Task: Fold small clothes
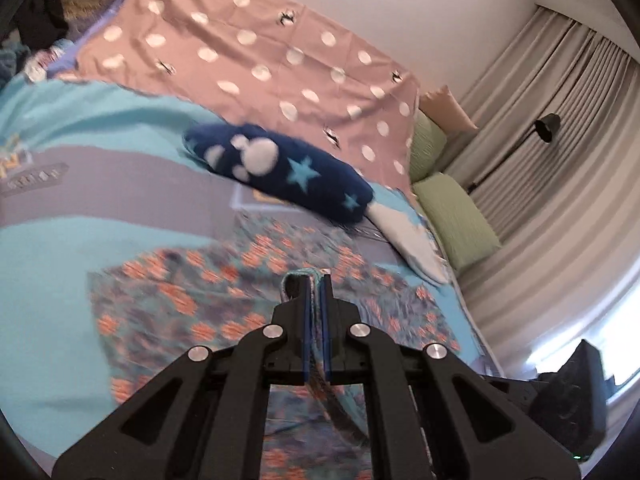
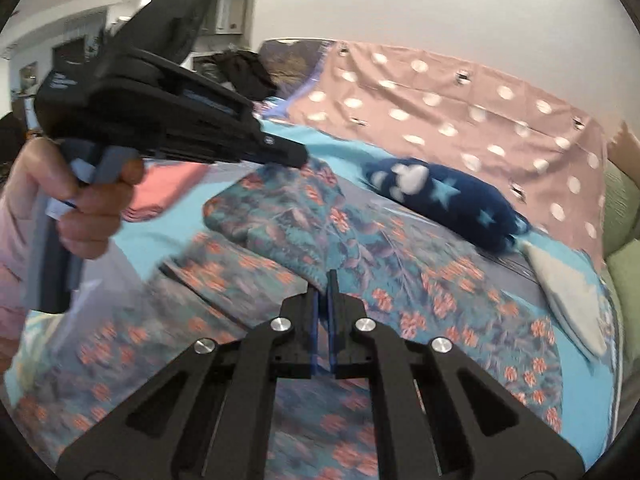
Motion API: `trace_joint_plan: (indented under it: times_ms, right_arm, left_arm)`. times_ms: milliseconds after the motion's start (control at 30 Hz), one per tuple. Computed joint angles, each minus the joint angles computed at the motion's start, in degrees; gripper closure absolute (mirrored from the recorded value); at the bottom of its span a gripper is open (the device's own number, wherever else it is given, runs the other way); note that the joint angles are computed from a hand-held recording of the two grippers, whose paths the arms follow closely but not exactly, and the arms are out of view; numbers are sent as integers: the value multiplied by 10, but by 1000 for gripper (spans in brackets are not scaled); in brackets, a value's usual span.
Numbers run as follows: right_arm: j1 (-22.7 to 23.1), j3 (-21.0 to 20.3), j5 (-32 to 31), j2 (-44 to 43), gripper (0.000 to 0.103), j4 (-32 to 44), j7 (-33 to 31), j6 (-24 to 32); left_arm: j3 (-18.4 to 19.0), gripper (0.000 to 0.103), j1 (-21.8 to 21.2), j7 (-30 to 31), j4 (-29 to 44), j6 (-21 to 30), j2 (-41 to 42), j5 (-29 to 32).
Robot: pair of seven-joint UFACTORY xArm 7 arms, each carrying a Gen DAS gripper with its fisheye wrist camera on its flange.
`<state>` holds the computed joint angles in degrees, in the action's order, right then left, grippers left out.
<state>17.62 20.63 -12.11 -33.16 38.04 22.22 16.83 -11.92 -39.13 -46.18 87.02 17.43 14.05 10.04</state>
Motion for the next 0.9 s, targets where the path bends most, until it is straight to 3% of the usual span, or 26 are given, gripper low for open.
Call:
trace_joint_plan:
  times_ms: [200, 267, 300, 333, 400, 533, 600, 667, 767, 833, 867, 900]
  right_arm:
    - [16, 30, -14, 101, 99, 51, 7, 8]
    - [21, 34, -27, 117, 94, 58, 16, 28]
    - [32, 26, -24, 118, 84, 54, 15, 35]
    - [39, 18, -22, 111, 75, 45, 14, 35]
    - [50, 0, -16, 77, 71, 15, 11, 32]
    - [47, -31, 10, -17, 70, -49, 19, 67]
    - [28, -49, 20, -69, 68, -83, 25, 96]
    - [1, -62, 26, -123, 68, -118, 34, 137]
    - [-45, -74, 32, -184, 69, -160, 56, 200]
    - [-107, -72, 15, -242, 68, -195, 92, 241]
    - [-125, -69, 7, -255, 58, -200, 103, 253]
    - [-140, -82, 10, -285, 39, -216, 118, 259]
  left_arm:
    - [24, 99, 12, -70, -71, 23, -49, 62]
    - [19, 97, 25, -77, -93, 34, -54, 64]
    - [19, 95, 27, -87, -98, 50, -54, 74]
    - [25, 92, 22, -117, -98, 84, -52, 105]
    - [24, 88, 25, -146, -106, 121, -56, 134]
    - [10, 80, 42, -170, -149, 88, -81, 143]
    - [3, 71, 40, -183, -152, 83, -86, 175]
    - [-4, 53, 31, -196, -142, 96, -82, 217]
    - [-15, 52, 15, -178, -109, 148, -55, 242]
    - [-15, 52, 3, -172, -96, 170, -41, 239]
    - [-13, 51, -2, -174, -92, 177, -36, 238]
    - [-11, 50, -6, -177, -90, 180, -33, 240]
